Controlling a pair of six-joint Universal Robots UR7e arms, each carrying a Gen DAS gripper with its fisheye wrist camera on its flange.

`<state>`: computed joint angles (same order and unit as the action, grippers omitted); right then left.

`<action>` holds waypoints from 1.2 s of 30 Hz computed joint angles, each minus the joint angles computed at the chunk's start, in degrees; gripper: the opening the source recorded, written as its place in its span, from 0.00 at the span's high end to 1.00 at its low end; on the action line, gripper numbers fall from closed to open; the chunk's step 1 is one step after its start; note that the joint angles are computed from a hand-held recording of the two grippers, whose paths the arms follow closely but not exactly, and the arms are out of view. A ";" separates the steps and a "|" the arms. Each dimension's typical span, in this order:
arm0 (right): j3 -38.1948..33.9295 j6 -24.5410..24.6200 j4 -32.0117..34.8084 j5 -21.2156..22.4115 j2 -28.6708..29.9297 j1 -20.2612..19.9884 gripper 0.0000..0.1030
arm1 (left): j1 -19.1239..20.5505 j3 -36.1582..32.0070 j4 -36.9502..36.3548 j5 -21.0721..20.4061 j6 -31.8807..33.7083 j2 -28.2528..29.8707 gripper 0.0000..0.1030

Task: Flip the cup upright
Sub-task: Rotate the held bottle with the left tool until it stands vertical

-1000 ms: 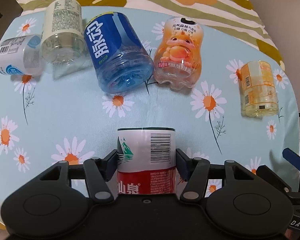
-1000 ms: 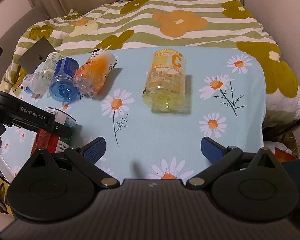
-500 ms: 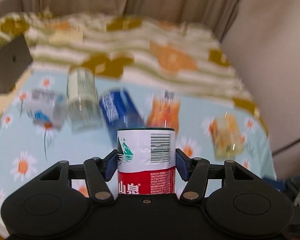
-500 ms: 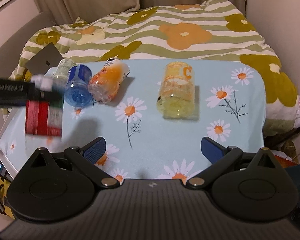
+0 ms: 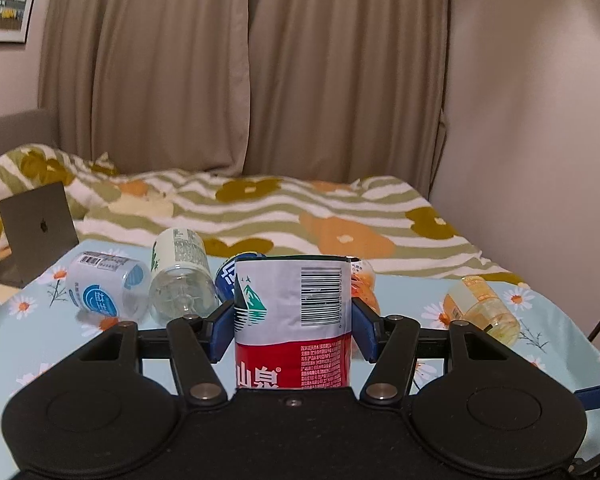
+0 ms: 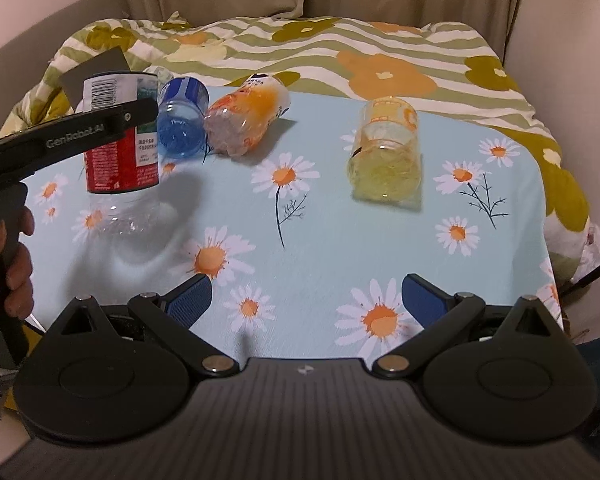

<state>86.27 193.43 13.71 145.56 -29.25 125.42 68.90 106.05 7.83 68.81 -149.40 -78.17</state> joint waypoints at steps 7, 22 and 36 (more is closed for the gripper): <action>0.21 1.32 -0.53 -0.31 0.40 0.55 0.00 | 1.22 2.02 -2.10 2.09 -0.02 -1.23 0.38; 1.56 3.19 -2.11 -0.20 -0.99 2.27 0.00 | -3.01 2.58 5.40 -5.12 -2.15 -3.44 0.38; 1.33 4.89 -0.68 0.63 0.16 2.26 0.00 | 1.21 5.69 -3.75 2.61 1.22 -4.58 0.37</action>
